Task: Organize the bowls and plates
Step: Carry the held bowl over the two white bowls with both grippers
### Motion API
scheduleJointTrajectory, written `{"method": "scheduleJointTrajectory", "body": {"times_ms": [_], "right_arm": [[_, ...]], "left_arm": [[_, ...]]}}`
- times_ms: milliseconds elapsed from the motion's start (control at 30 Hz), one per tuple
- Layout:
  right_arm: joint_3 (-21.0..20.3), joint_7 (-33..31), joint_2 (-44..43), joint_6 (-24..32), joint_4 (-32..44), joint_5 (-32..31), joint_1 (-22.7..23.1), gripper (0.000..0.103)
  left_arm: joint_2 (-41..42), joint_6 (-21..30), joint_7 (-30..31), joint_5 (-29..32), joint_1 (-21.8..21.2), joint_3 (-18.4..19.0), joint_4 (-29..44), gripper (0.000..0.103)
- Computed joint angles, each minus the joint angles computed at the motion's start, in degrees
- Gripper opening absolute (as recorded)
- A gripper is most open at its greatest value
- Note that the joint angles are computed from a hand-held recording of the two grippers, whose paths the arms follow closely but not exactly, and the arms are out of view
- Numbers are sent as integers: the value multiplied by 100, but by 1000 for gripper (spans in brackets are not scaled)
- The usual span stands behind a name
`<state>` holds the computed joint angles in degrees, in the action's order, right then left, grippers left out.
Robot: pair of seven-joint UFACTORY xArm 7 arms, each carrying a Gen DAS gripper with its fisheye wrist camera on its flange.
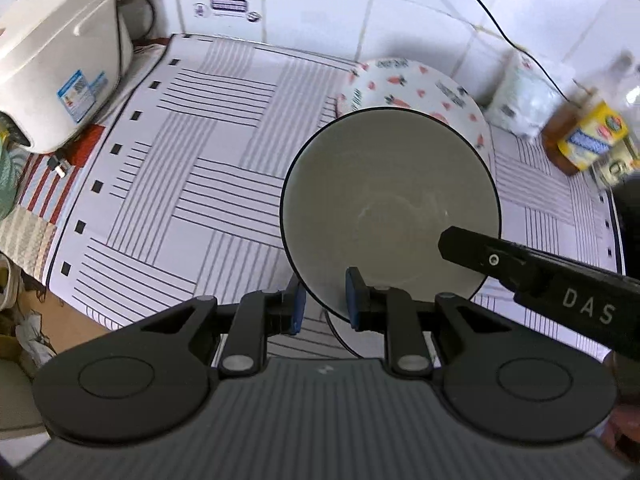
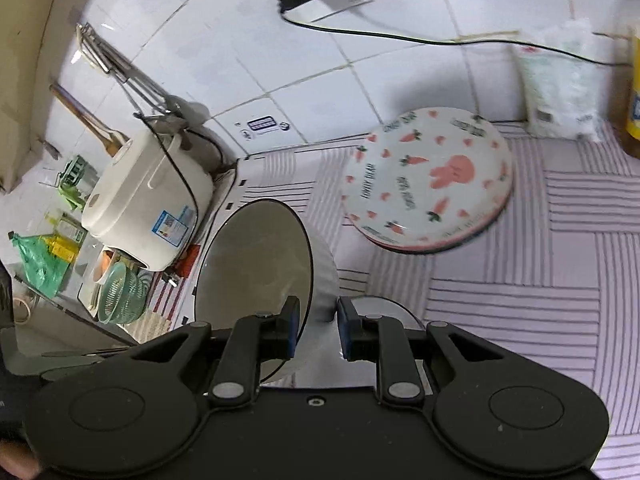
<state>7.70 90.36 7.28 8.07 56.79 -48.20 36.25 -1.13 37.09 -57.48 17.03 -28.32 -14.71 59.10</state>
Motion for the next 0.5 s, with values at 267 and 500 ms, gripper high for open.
{"method": "scheduleJointTrajectory", "body": {"times_ms": [267, 500], "right_arm": [[66, 862, -179, -50, -433, -546, -74, 25], [235, 729, -167, 127, -583, -383, -137, 25]], "left_arm": [[269, 274, 422, -166, -166, -30, 188, 20], [528, 595, 908, -577, -247, -3, 436, 21]]}}
